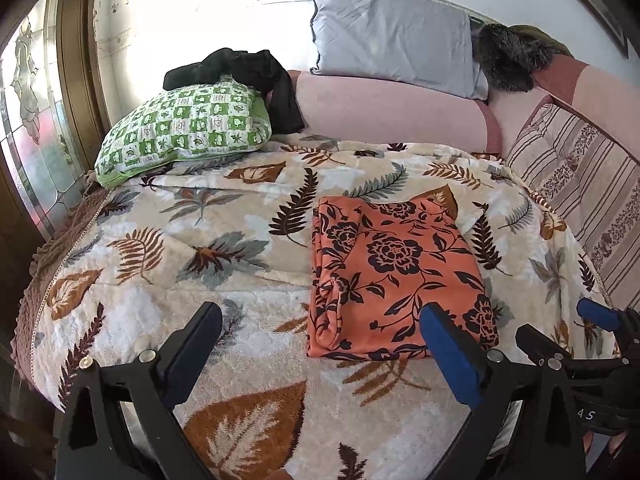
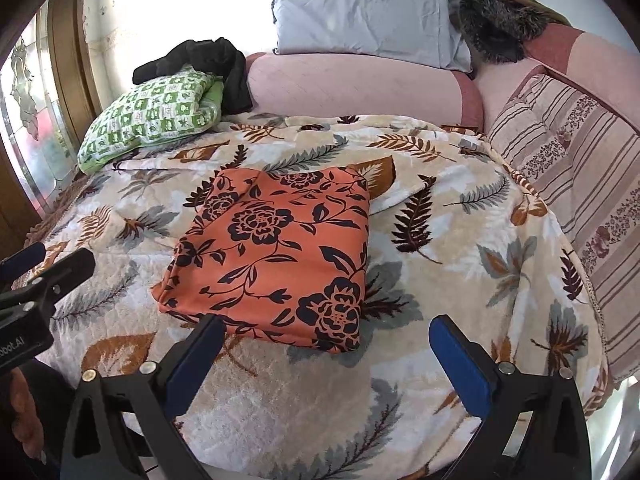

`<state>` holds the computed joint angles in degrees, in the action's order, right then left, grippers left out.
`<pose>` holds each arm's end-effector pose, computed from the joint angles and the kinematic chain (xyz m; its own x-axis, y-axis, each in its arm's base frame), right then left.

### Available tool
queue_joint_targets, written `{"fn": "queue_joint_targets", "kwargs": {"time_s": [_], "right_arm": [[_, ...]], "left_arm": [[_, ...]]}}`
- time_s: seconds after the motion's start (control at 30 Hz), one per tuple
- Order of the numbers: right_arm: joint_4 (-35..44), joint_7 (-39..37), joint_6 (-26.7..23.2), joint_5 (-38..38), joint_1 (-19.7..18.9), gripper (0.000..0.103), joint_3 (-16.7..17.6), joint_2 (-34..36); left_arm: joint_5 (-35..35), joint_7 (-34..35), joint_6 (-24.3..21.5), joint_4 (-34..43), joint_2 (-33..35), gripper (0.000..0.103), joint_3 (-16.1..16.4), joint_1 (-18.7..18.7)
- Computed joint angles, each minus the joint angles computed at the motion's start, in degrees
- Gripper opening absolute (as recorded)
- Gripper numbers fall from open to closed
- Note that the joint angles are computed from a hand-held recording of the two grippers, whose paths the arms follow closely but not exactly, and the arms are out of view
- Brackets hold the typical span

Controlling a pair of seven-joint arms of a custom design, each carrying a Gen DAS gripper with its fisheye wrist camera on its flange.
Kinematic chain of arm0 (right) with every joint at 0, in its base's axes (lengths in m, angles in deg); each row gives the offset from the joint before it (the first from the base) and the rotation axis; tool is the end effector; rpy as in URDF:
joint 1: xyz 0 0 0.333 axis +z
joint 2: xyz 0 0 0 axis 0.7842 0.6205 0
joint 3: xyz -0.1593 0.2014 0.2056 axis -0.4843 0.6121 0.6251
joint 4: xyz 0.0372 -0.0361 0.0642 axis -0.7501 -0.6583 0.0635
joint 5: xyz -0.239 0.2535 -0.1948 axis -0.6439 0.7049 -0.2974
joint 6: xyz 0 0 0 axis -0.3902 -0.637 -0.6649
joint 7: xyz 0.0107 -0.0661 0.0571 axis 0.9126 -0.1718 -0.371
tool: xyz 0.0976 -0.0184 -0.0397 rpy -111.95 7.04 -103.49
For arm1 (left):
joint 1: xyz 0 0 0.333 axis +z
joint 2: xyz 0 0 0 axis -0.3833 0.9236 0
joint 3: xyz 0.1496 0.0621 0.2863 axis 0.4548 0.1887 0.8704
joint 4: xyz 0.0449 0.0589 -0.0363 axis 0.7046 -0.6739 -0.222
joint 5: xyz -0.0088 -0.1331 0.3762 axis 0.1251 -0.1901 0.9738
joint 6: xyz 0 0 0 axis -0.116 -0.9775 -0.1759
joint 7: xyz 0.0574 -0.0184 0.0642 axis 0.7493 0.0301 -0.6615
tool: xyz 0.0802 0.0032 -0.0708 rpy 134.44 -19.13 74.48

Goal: Fold small clothes

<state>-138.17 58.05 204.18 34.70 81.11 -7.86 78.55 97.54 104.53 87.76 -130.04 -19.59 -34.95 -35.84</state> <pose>0.6714 0.3482 0.5149 0.2791 -0.9602 0.0096 -0.7006 -0.2105 -0.6818 0.6185 -0.2423 0.5438 0.2148 -0.9766 0.0106 -0.6578 -0.1526 -0.7376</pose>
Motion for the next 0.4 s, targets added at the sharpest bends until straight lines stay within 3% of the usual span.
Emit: {"fn": "queue_joint_targets", "kwargs": {"time_s": [0.4], "right_arm": [[5.0,-0.4,-2.5,0.2,-0.1,0.103,-0.2,3.0]], "left_arm": [[-4.6,5.2,2.0,3.7,4.0,0.101,0.5,0.3]]}}
